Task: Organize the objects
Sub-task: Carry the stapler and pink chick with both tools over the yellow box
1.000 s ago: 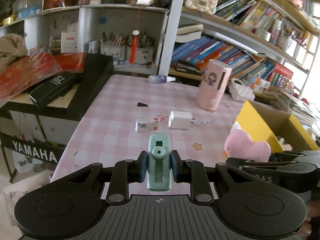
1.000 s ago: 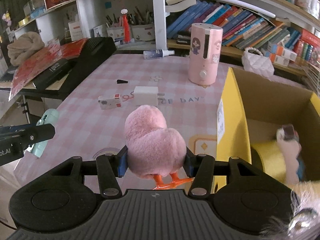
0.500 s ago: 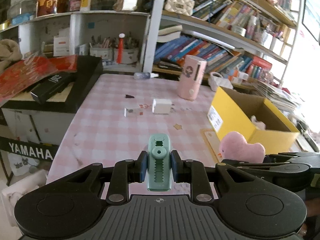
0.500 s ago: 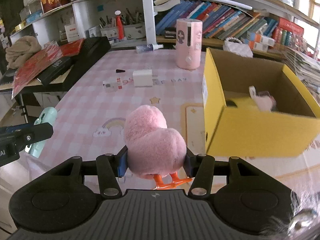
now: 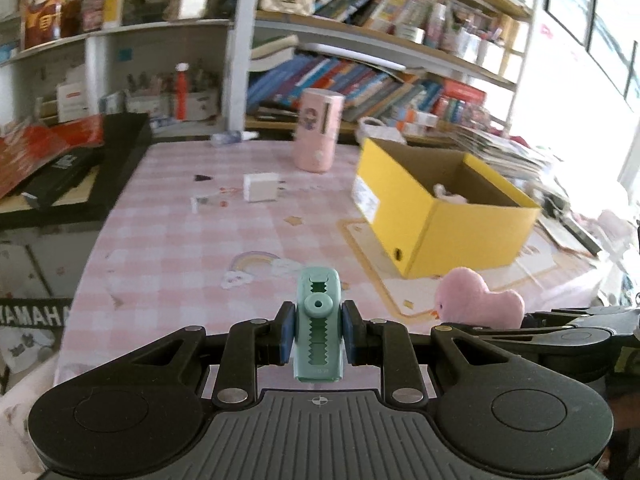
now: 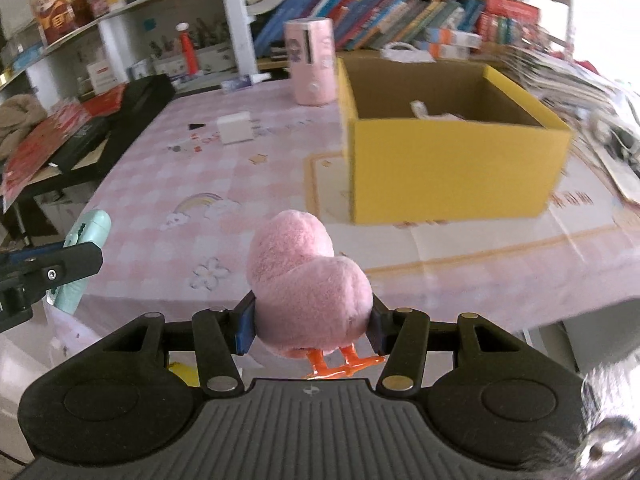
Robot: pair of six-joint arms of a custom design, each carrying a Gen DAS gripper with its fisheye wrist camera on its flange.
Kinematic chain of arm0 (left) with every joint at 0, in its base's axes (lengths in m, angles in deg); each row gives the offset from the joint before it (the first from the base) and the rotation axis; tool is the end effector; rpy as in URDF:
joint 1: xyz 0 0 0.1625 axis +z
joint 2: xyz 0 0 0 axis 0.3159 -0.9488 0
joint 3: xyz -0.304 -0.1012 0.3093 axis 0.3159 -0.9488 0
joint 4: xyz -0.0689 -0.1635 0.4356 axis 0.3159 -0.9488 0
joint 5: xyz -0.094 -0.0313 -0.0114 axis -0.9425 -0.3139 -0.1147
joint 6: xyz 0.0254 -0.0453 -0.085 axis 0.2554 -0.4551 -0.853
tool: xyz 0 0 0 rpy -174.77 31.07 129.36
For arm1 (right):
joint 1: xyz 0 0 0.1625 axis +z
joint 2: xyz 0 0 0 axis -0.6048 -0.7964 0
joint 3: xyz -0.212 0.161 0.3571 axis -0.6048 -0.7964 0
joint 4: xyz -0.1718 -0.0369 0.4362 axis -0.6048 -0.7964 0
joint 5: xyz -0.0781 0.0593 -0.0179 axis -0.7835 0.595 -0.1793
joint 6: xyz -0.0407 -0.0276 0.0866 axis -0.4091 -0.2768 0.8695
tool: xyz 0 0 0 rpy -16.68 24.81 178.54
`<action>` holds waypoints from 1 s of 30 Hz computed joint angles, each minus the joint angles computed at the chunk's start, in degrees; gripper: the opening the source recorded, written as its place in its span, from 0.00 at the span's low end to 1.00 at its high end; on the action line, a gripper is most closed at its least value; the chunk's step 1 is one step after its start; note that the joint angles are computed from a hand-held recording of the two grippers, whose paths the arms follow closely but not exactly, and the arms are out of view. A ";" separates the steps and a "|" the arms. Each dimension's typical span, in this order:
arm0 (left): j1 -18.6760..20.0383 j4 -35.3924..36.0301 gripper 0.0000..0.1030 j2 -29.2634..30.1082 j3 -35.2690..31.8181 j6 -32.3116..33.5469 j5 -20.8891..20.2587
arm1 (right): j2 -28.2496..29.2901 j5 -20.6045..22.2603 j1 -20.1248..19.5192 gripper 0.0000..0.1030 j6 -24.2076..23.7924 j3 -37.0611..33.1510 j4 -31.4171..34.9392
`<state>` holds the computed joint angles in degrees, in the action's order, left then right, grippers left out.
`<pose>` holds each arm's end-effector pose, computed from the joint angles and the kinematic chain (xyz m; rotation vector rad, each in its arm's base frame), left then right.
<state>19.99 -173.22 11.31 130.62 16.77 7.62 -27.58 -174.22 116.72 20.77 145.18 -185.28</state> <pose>-0.4073 -0.5720 -0.0413 0.8539 2.4573 -0.9268 -0.0033 -0.5441 0.3328 0.1908 -2.2583 0.9866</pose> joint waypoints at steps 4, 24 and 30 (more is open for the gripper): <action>-0.36 0.17 0.22 0.72 -0.68 1.92 -2.74 | -1.73 -1.35 -0.89 0.48 1.68 1.82 -2.22; -0.40 4.53 0.22 7.92 -10.67 10.11 -14.68 | -6.54 -6.21 -5.82 0.48 7.57 2.65 -5.36; -0.79 3.35 0.22 10.98 -15.18 13.21 -15.90 | -6.44 -5.09 -7.10 0.48 7.12 0.12 -4.85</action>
<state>19.19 -169.87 22.29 115.44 29.98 -8.28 -34.01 -179.31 109.62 27.89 145.30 -190.13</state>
